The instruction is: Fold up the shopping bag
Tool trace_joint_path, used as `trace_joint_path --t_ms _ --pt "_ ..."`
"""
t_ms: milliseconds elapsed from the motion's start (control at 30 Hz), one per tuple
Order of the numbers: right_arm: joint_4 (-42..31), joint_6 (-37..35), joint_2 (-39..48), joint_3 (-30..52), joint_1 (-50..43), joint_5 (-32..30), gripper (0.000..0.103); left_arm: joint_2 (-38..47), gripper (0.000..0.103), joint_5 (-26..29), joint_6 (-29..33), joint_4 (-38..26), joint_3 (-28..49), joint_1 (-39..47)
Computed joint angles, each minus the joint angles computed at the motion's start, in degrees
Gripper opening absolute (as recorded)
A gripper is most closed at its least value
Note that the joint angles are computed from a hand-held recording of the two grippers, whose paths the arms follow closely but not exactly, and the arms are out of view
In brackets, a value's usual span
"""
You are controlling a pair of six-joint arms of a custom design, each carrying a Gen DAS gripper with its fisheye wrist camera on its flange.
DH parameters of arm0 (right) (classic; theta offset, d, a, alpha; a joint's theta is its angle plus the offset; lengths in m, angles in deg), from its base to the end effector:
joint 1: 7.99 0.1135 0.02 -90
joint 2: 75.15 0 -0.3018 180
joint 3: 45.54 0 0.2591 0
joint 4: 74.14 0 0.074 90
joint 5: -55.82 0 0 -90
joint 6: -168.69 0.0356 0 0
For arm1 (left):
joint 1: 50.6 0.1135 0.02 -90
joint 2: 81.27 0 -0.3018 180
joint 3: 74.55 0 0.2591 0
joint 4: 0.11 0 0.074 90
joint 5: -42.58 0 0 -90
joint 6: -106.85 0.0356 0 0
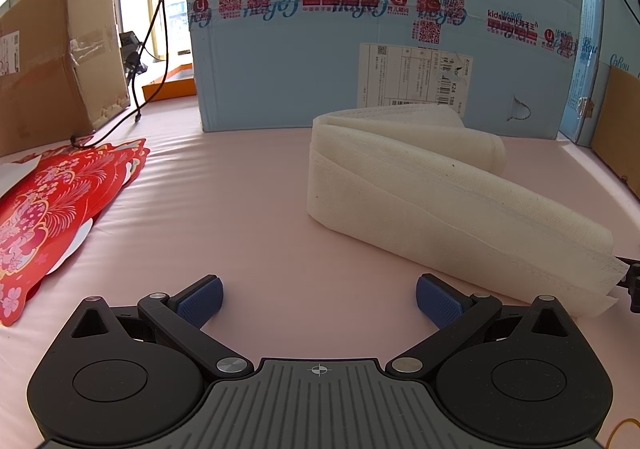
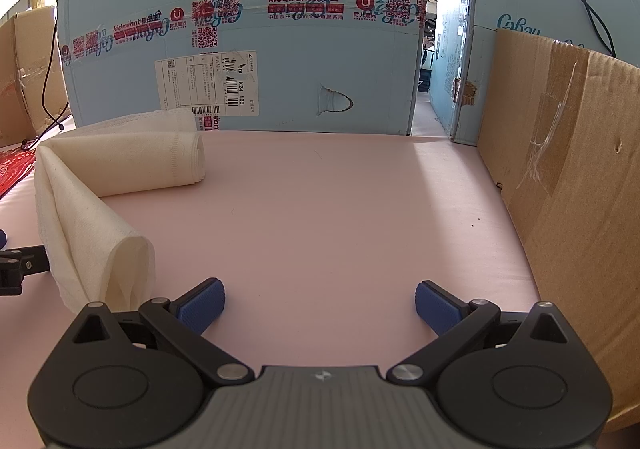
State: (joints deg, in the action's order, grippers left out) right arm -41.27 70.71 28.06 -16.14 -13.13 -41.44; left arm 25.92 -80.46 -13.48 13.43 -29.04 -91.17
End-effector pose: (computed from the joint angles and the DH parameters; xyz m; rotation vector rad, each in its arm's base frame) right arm 0.2432 -0.0174 0.0869 -0.1224 2.2752 0.0248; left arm 0.2416 -0.1813 0.0964 -0.0530 2.2448 0.0441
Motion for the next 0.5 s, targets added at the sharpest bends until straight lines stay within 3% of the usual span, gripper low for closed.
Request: trace_joint_path --t_ms 500 --pt "1.0 0.4 0.9 -0.1 -0.5 -1.1 0.103 0.4 0.103 0.0 -0.4 0.1 0.3 -0.3"
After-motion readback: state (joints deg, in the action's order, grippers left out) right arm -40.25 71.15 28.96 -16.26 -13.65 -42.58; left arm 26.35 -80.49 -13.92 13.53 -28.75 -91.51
